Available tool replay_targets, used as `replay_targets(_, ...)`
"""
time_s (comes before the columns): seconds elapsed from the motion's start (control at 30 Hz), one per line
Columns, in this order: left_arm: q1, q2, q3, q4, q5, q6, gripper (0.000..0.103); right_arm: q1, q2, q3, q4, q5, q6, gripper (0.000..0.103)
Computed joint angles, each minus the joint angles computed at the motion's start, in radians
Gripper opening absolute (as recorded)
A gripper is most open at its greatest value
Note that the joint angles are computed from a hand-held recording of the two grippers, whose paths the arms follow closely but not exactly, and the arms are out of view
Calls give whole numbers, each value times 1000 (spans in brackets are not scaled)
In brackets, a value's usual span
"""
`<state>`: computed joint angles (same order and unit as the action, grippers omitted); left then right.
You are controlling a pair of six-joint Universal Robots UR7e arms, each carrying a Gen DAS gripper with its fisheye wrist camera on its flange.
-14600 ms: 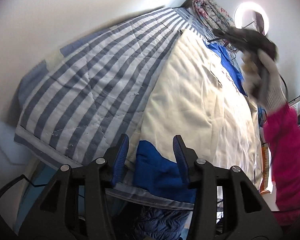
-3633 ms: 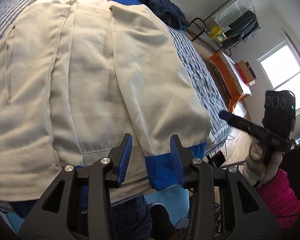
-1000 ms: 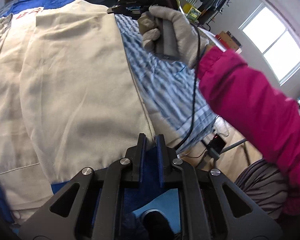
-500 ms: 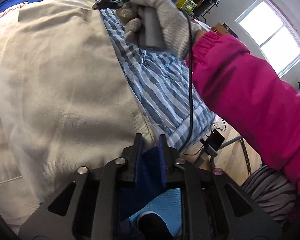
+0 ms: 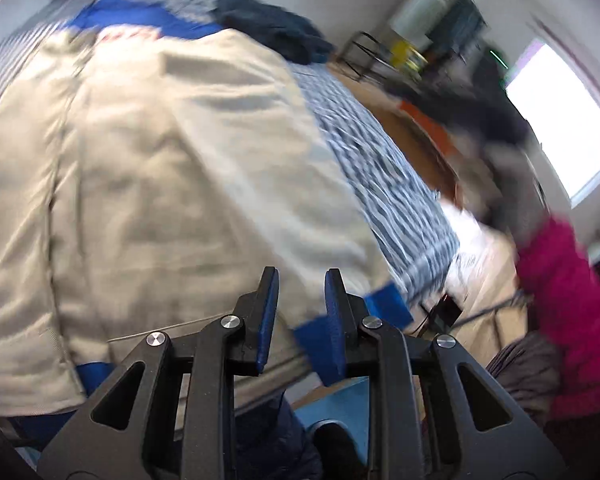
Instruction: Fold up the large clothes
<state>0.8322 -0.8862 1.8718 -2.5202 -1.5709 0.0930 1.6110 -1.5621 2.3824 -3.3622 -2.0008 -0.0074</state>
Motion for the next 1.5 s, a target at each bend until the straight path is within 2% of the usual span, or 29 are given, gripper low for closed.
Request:
replay_targets(0.03, 12, 6, -16, 19, -11, -11, 22, 23, -16, 22, 30, -3, 25, 19)
replay_targets(0.07, 22, 13, -33, 45, -34, -18, 22, 44, -20, 40, 35, -18, 40, 35)
replay_targets(0.1, 33, 23, -51, 75, -65, -30, 22, 70, -15, 62, 24, -35, 56, 46)
replay_targets(0.13, 35, 28, -52, 78, -74, -45, 22, 93, -9, 79, 23, -49, 74, 48)
replay_targets(0.23, 36, 44, -55, 51, -77, -75, 22, 121, 8, 119, 73, -57, 161, 48)
replay_targets(0.3, 13, 48, -36, 8, 0, -61, 22, 125, 27, 133, 101, -68, 210, 48)
replay_targets(0.4, -41, 68, 14, -60, 184, -2, 22, 111, 48, 155, 121, -61, 268, 48)
replay_targets(0.47, -48, 84, 31, -73, 240, 21, 22, 87, 55, 176, 113, -40, 298, 48)
replay_targets(0.53, -35, 93, 38, -82, 241, 12, 22, 80, 68, 189, 111, -56, 326, 48)
replay_targets(0.6, -14, 70, 36, -74, 203, -16, 22, 85, 82, 199, 110, -108, 364, 48)
replay_targets(0.67, 5, 42, 36, -91, 127, -37, 22, 61, 60, 234, 61, -66, 378, 48)
replay_targets(0.77, 3, 29, 28, -106, 81, -22, 22, 54, 37, 258, 25, -62, 376, 48)
replay_targets(0.83, 4, 48, 0, -74, 64, -32, 22, 29, 25, 282, -10, -17, 376, 48)
replay_targets(0.93, 0, 85, -26, -47, 86, -33, 22, 3, 19, 305, -36, 36, 375, 48)
replay_targets(1.1, -31, 113, 11, -95, 269, 18, 22, -11, 33, 318, -66, 83, 355, 48)
replay_targets(1.17, -26, 112, 26, -128, 268, 39, 22, -25, 43, 326, -92, 117, 353, 48)
replay_targets(1.3, -18, 94, 17, -99, 228, 10, 22, -65, 52, 348, -146, 213, 349, 50)
replay_targets(1.47, -19, 33, 29, -104, 179, 7, 22, -22, 104, 326, -152, 161, 353, 49)
replay_targets(1.5, -19, 14, 35, -110, 170, 8, 22, -8, 115, 322, -160, 139, 358, 40)
